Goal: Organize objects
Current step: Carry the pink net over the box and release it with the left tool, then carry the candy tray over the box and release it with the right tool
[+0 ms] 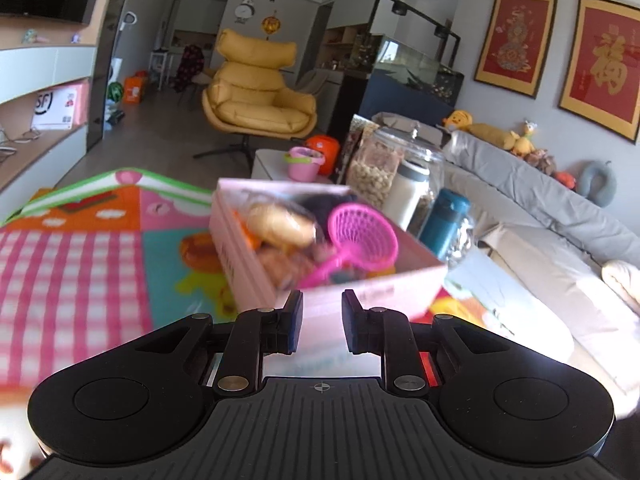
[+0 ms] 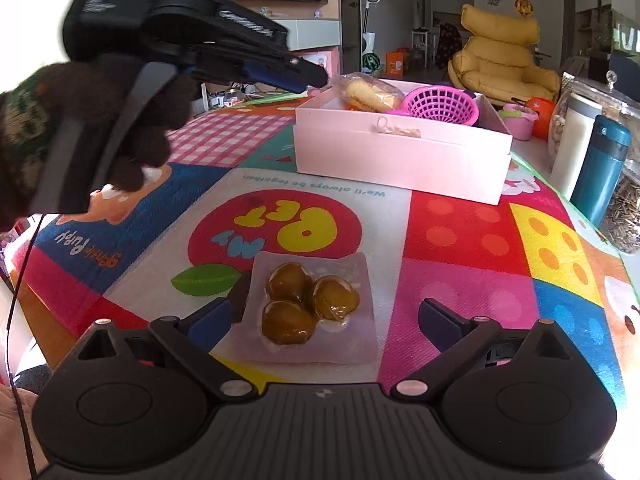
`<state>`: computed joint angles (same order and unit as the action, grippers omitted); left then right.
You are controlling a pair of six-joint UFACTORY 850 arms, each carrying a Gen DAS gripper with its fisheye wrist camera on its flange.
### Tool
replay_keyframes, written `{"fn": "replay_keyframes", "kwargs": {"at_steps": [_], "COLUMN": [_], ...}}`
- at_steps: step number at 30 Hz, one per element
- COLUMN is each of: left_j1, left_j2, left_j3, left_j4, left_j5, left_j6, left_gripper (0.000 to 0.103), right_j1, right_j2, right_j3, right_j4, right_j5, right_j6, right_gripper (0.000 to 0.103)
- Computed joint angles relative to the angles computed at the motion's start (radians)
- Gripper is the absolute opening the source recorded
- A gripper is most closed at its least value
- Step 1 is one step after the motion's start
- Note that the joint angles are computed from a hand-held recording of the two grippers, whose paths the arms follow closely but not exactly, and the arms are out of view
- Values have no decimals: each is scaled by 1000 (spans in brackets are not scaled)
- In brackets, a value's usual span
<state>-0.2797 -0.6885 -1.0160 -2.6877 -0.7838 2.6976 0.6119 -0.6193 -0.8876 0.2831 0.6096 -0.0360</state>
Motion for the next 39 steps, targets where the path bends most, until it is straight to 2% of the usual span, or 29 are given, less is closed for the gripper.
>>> {"fn": "replay_keyframes", "kwargs": {"at_steps": [2, 3, 4, 6, 11, 16, 19, 21, 22, 23, 26, 30, 32, 34, 36, 37, 39], "left_j1": [13, 23, 33, 52, 99, 114, 107, 91, 82, 76, 76, 90, 85, 65, 36, 19, -13], "left_j2": [7, 3, -6, -26, -39, -24, -28, -23, -19, -15, -6, -7, -2, 10, 14, 9, -14], "left_j3": [50, 60, 62, 65, 106, 119, 119, 119, 120, 124, 136, 123, 101, 78, 44, 18, -64], "left_j4": [3, 24, 46, 70, 67, 138, 163, 138, 113, 85, 44, 67, 76, 31, -56, -109, -203], "left_j5": [-28, -25, -19, -27, -118, -77, -107, -88, -72, -60, -49, -43, -42, -46, -52, -40, 63], "left_j6": [17, -2, -36, -105, -197, -282, -295, -281, -265, -240, -191, -222, -239, -198, -118, -72, 3], "left_gripper": [23, 23, 23, 23, 23, 23, 23, 23, 23, 23, 23, 23, 23, 23, 23, 23, 23], "right_j1": [8, 12, 16, 26, 46, 17, -9, -53, -70, -81, -86, -95, -96, -90, -93, -96, -102], "right_j2": [-9, -11, -9, -3, 5, 88, 106, 83, 65, 44, -1, -18, -26, -41, -57, -65, -88], "right_j3": [-24, -33, -40, -53, -78, -84, -167, -267, -315, -354, -401, -329, -285, -262, -254, -252, -260], "right_j4": [38, 53, 52, 65, 190, 241, 331, 262, 242, 262, 416, 441, 463, 525, 568, 582, 606], "right_j5": [-25, -37, -50, -80, -113, -77, -54, -136, -169, -180, -129, -72, -53, -24, -4, 16, 61], "right_j6": [-52, -75, -88, -125, -254, -295, -399, -339, -306, -314, -461, -466, -502, -589, -633, -636, -640], "right_gripper": [99, 93, 81, 72, 72, 72, 72, 75, 81, 82, 82, 82, 78, 66, 65, 65, 65]}}
